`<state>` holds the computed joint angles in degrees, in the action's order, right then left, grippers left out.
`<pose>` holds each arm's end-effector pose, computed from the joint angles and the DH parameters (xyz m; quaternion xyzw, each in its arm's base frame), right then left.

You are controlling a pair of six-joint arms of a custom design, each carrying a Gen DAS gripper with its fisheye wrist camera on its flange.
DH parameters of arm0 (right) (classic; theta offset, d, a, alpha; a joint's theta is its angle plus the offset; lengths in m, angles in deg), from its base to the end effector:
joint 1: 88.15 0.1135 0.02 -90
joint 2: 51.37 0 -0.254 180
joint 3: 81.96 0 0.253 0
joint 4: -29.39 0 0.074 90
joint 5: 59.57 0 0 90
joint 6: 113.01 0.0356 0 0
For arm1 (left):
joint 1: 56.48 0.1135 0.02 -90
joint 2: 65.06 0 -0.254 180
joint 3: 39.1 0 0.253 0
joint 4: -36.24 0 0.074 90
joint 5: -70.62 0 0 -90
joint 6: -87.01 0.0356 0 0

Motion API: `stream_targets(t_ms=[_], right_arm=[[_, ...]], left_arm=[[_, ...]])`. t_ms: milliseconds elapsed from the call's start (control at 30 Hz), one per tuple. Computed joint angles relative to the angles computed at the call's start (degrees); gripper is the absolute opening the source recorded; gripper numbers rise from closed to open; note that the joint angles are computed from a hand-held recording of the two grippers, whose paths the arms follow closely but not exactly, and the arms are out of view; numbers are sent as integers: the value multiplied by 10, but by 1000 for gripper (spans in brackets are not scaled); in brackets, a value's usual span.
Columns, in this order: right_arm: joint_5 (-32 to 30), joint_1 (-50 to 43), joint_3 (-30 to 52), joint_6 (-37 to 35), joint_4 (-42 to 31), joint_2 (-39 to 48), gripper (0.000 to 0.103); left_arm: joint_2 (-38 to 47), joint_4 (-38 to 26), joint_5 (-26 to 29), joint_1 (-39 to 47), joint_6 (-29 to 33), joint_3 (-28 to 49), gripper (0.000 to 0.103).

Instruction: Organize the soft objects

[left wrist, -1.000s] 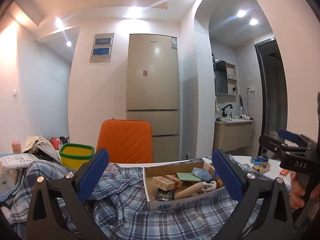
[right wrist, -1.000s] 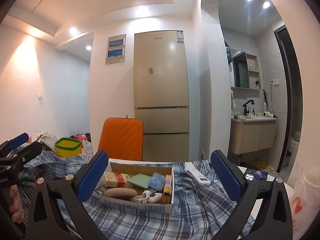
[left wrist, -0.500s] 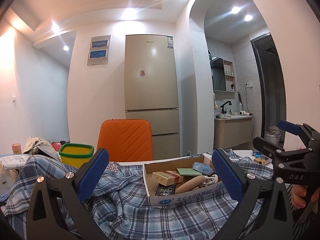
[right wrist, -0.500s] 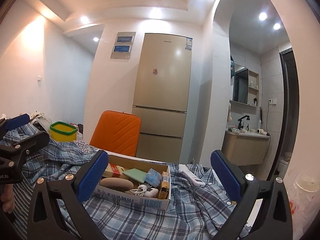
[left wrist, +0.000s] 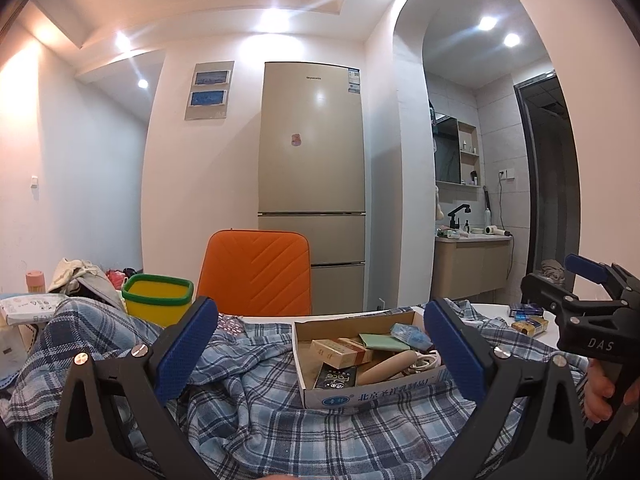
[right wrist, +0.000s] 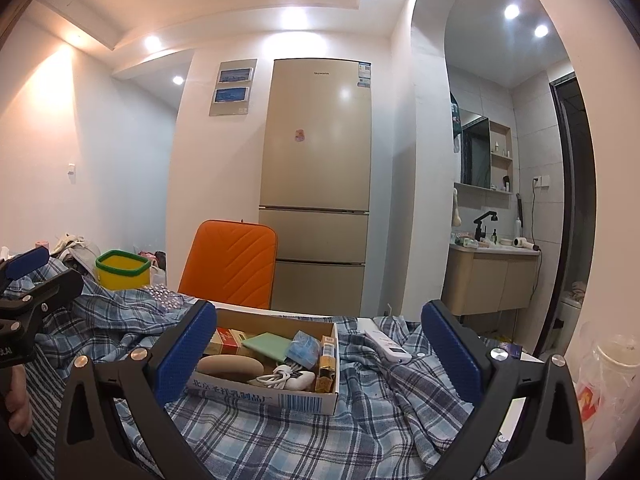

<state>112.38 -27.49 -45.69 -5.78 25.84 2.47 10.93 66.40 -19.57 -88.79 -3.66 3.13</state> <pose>0.1214 0.1440 0.2137 0.1141 0.7157 -0.1522 0.6720 0.2352 -0.1486 0.2125 0.1976 0.7017 -0.1931 0.6567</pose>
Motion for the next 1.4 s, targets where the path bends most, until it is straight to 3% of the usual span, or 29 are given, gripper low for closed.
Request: stream_targets(t_ms=[1400], right_arm=[[-7,-6,-8,-16,22,-5,103]], left_arm=[[16,-21,-14,1,-6,18,103]])
